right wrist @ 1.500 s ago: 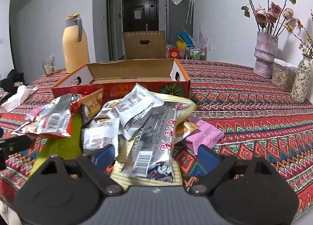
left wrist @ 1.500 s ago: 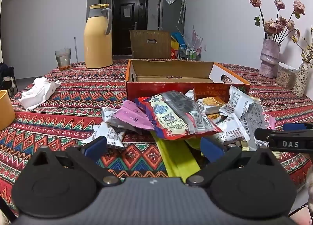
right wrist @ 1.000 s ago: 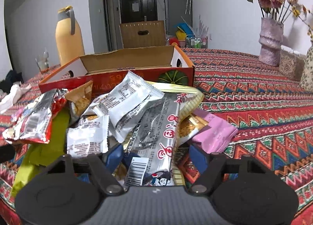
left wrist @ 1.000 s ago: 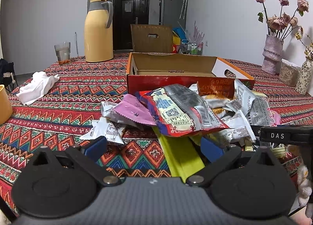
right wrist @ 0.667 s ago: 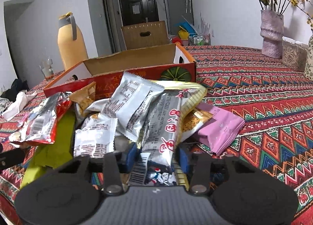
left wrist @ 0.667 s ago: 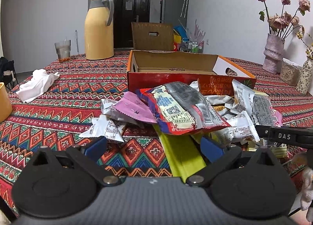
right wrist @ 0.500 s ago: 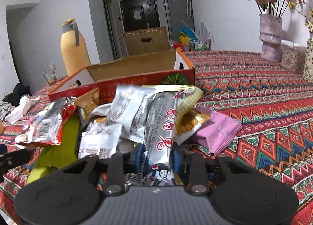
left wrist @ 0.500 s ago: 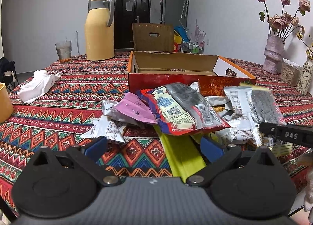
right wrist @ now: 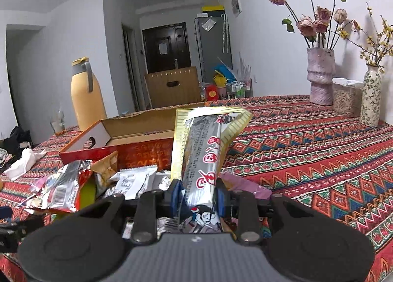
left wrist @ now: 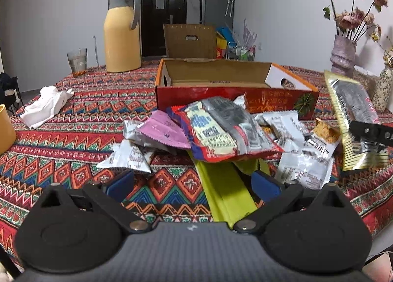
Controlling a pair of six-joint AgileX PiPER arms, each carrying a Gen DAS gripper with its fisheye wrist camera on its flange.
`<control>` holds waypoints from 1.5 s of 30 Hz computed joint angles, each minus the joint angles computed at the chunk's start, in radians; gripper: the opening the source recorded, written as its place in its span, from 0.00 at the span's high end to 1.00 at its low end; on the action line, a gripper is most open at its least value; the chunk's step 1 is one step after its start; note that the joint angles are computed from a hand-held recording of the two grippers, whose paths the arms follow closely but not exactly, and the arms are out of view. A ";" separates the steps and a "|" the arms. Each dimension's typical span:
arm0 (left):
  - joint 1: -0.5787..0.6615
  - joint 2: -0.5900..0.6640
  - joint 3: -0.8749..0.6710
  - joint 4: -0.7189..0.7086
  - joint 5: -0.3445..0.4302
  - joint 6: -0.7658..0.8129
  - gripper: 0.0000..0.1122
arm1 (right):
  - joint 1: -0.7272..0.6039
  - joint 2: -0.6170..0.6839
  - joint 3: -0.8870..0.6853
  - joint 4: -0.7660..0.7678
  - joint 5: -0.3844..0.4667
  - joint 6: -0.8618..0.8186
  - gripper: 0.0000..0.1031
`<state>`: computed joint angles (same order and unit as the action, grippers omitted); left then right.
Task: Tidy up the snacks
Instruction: 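Lift the silver packet with the right gripper while the left grasps a yellow-green packet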
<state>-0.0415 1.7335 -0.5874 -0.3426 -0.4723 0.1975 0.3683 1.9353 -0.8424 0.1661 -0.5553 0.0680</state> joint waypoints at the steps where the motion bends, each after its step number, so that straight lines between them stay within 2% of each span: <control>1: -0.004 0.010 -0.012 -0.024 0.011 0.018 0.08 | -0.002 0.000 0.003 -0.008 -0.002 0.008 0.72; 4: -0.018 0.040 -0.050 -0.102 0.040 0.078 0.09 | -0.002 0.002 0.016 -0.031 -0.019 0.026 0.72; 11: -0.022 0.097 -0.137 -0.158 0.115 0.106 0.22 | -0.010 0.018 0.024 -0.080 -0.036 0.065 0.72; 15: -0.033 0.135 -0.193 -0.227 0.171 0.173 0.41 | -0.019 0.030 0.025 -0.120 -0.040 0.098 0.72; 17: -0.047 0.147 -0.207 -0.292 0.162 0.228 0.45 | -0.025 0.034 0.026 -0.145 -0.041 0.117 0.72; 20: -0.053 0.156 -0.221 -0.302 0.160 0.235 0.58 | -0.030 0.040 0.028 -0.175 -0.045 0.139 0.72; 21: -0.056 0.157 -0.222 -0.311 0.157 0.242 0.66 | -0.032 0.042 0.027 -0.185 -0.045 0.147 0.72; 26: -0.066 0.151 -0.206 -0.328 0.127 0.263 0.69 | -0.037 0.044 0.029 -0.214 -0.041 0.173 0.72; 35: -0.046 0.098 -0.118 -0.206 0.077 0.156 0.70 | -0.033 0.034 0.043 -0.214 -0.049 0.172 0.72; 45: -0.009 0.003 -0.011 -0.065 0.008 0.038 0.70 | 0.008 -0.012 0.094 -0.140 -0.072 0.113 0.72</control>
<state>-0.0508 1.7362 -0.5983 -0.4079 -0.4645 0.2352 0.3759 1.9229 -0.7485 0.0261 -0.6275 0.1806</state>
